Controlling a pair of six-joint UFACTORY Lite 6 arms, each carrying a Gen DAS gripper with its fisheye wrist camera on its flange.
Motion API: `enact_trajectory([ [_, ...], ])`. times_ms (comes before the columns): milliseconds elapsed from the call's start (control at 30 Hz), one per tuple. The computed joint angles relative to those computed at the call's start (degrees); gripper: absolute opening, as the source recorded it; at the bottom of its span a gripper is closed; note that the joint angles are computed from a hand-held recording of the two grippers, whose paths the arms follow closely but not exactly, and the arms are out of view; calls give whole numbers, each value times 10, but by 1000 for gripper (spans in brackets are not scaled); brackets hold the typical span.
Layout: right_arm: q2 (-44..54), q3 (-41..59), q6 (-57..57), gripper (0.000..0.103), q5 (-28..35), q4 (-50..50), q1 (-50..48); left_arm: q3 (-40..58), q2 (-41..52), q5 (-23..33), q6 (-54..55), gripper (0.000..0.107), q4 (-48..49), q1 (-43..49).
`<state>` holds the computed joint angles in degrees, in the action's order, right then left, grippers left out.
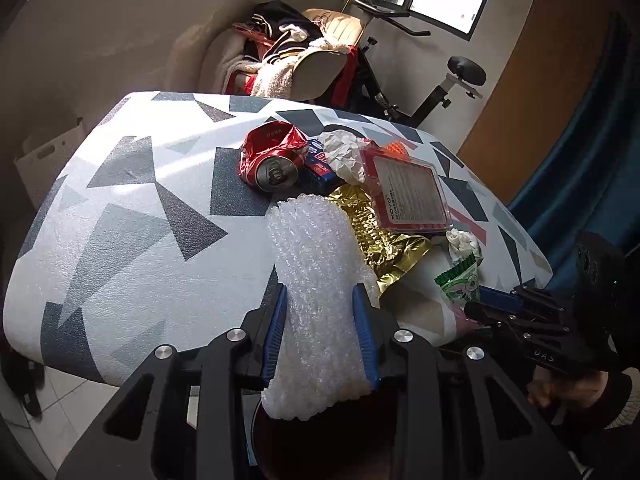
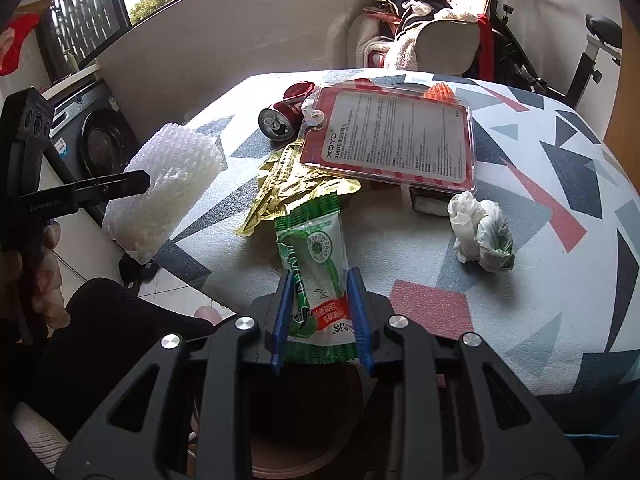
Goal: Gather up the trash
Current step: 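Carry the green packet into the brown bin and open the right tool while the left lifts the foam sleeve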
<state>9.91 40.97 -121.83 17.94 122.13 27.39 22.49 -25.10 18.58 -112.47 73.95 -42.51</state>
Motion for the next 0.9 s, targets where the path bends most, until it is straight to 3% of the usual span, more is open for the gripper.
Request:
enact_trajectory([
  [200,-11,-37,-15,30,2,28,44,-15,-33,91,7,33,-50,-118],
  [500,23,-46,-55,30,-9,69,122,-35,-47,167,-49,33,-60,-225],
  [900,71,-19,-39,31,-26,50,147,-59,-38,165,-101,34,-38,-245],
])
